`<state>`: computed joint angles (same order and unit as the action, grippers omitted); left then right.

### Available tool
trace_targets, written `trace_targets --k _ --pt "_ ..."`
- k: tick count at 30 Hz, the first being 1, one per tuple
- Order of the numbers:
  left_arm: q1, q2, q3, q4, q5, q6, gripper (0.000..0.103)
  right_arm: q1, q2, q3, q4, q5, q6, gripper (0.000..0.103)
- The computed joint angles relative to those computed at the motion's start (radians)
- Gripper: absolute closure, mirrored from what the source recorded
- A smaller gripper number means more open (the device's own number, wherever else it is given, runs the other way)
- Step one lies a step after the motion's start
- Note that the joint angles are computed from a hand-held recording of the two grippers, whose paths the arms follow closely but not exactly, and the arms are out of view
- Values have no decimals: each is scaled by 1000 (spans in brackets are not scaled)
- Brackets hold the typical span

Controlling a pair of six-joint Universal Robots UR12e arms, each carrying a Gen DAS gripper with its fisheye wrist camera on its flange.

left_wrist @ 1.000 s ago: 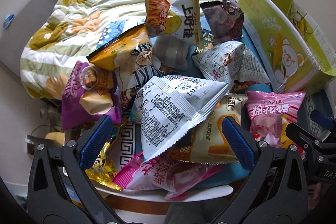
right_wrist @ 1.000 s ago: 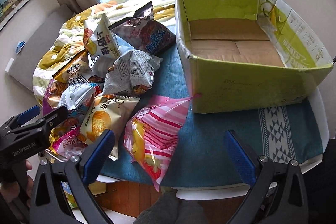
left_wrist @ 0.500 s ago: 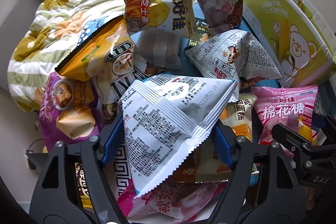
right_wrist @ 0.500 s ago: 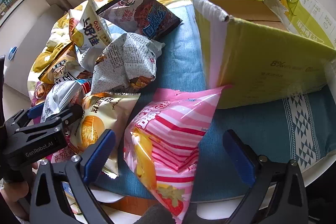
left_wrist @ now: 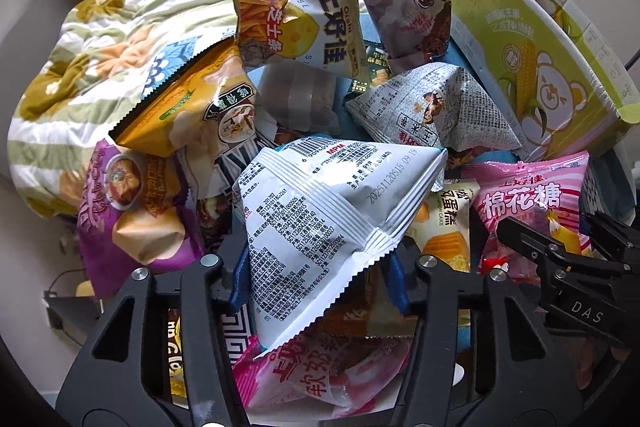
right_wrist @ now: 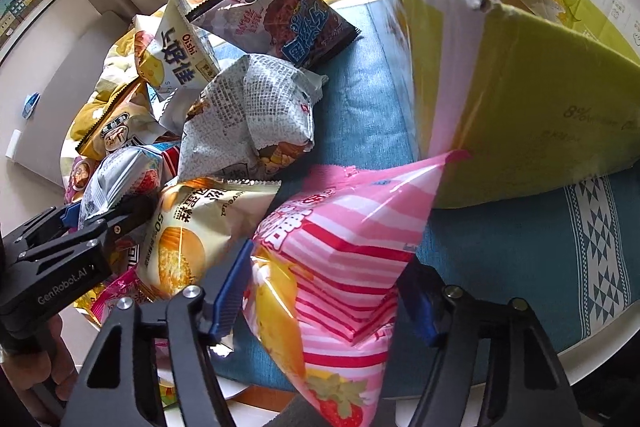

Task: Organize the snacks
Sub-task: 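Carry both bags over the cardboard box and open both tools to drop them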

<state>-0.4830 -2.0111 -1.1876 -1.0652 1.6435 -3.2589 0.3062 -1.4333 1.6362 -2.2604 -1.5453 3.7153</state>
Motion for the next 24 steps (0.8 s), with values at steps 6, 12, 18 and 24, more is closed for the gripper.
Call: trace_targets --k 6,12,18,24 --pt "-1 23 -21 29 -1 -8 55 11 -7 -5 -2 -38 -25 48" --pt "-4 56 -38 57 2 -29 55 23 -21 -16 -1 -69 -56 48" --pt "-3 85 -34 100 -13 -23 55 32 -41 -33 0 -85 -99 49" --pt "2 70 23 161 -42 12 55 43 -48 -76 -28 -120 -122 49"
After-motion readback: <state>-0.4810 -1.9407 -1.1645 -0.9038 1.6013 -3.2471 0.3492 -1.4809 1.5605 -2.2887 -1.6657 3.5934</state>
